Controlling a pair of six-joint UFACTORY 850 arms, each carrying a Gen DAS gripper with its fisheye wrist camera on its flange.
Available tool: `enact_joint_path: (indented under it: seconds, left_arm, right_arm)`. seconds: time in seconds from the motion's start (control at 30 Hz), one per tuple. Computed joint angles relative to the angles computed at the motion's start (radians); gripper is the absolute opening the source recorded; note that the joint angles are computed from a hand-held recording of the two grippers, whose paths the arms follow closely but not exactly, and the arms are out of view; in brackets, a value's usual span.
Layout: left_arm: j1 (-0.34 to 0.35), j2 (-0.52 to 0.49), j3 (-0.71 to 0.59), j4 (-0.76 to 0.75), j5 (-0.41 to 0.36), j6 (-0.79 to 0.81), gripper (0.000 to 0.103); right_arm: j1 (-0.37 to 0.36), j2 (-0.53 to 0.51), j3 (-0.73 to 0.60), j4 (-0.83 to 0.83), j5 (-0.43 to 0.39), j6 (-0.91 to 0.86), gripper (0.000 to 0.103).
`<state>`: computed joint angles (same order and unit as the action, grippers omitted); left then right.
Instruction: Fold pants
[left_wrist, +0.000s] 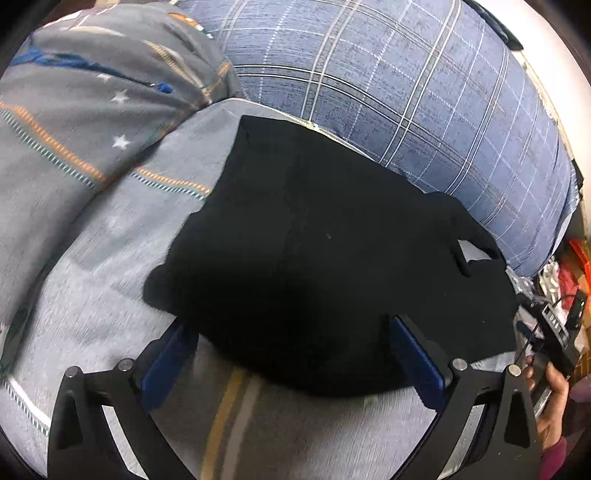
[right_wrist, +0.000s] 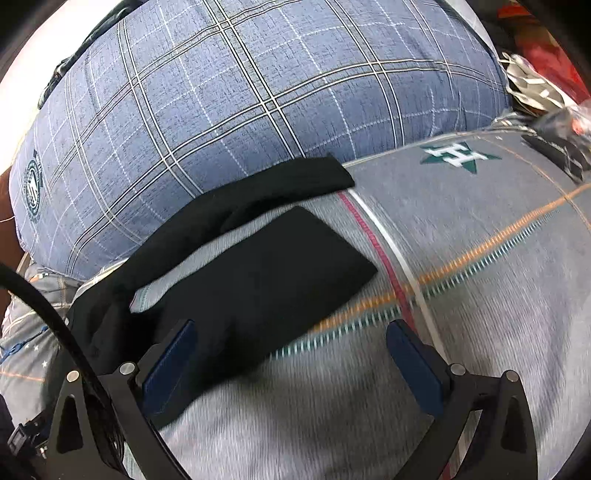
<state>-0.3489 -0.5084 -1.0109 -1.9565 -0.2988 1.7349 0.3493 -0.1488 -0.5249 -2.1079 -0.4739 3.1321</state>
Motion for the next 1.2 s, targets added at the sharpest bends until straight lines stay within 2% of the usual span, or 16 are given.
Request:
enact_joint_path:
  seconds: [0.13,0.2,0.23,0.27,0.37,0.43,0.63,0.73,0.8,0.83,0.9,0.93,1.0,1.07,1.1,1.2]
  left_arm:
    - [-0.016,-0.023,-0.047,0.095,0.006,-0.089,0.103]
    - [-0.009,-0.027,-0.054,0.116,-0.038,-0.118,0.093]
    - [-0.015,-0.024,-0.057,0.127,-0.023,-0.124,0.065]
    - [-0.022,-0.026,-0.068,0.181,-0.008,-0.163,0.046]
    - [-0.021,-0.028,-0.082,0.283,-0.029,-0.221,0.030]
    - [-0.008,-0.020,-0.082,0.309,-0.063,-0.226,0.026]
    - [0.063,0.014,-0.086,0.445,-0.176,-0.320,0.023]
    - [0.086,0.030,-0.076,0.549,-0.191,-0.372,0.023]
    - [0.089,0.035,-0.061,0.591,-0.176,-0.370,0.030]
    - [0.085,0.034,-0.051,0.619,-0.149,-0.376,0.042]
    - [0.081,0.024,-0.041,0.664,-0.099,-0.424,0.051]
    - [0.090,0.022,-0.034,0.662,-0.106,-0.427,0.052]
    - [0.111,0.047,-0.006,0.613,-0.109,-0.364,0.056]
    - [0.112,0.079,0.016,0.604,-0.041,-0.336,0.057]
    - [0.113,0.099,0.022,0.621,0.001,-0.334,0.057]
    - [0.132,0.117,0.005,0.671,-0.016,-0.352,0.061]
  right_arm:
    - [-0.020,-0.056,-0.050,0.006,-0.020,-0.064,0.101]
    - [-0.024,-0.083,-0.081,0.058,-0.029,-0.144,0.074]
    - [-0.035,-0.090,-0.090,0.045,-0.013,-0.146,0.034]
    - [-0.053,-0.088,-0.091,-0.002,0.015,-0.106,0.010]
    - [-0.043,-0.055,-0.065,-0.010,-0.015,-0.084,0.010]
    - [-0.010,-0.002,-0.033,0.056,-0.049,-0.125,0.010]
    - [0.137,0.235,0.109,0.374,-0.145,-0.313,0.009]
    - [0.200,0.343,0.177,0.502,-0.129,-0.361,0.010]
    - [0.229,0.351,0.195,0.575,-0.104,-0.404,0.010]
    - [0.228,0.326,0.190,0.618,-0.084,-0.455,0.010]
    - [0.190,0.271,0.176,0.719,-0.022,-0.555,0.013]
    - [0.171,0.245,0.172,0.759,0.008,-0.588,0.021]
    - [0.184,0.247,0.166,0.814,-0.043,-0.636,0.029]
    - [0.212,0.265,0.145,0.934,-0.146,-0.770,0.058]
    - [0.222,0.277,0.142,0.936,-0.176,-0.785,0.059]
    - [0.211,0.333,0.134,0.888,-0.188,-0.823,0.060]
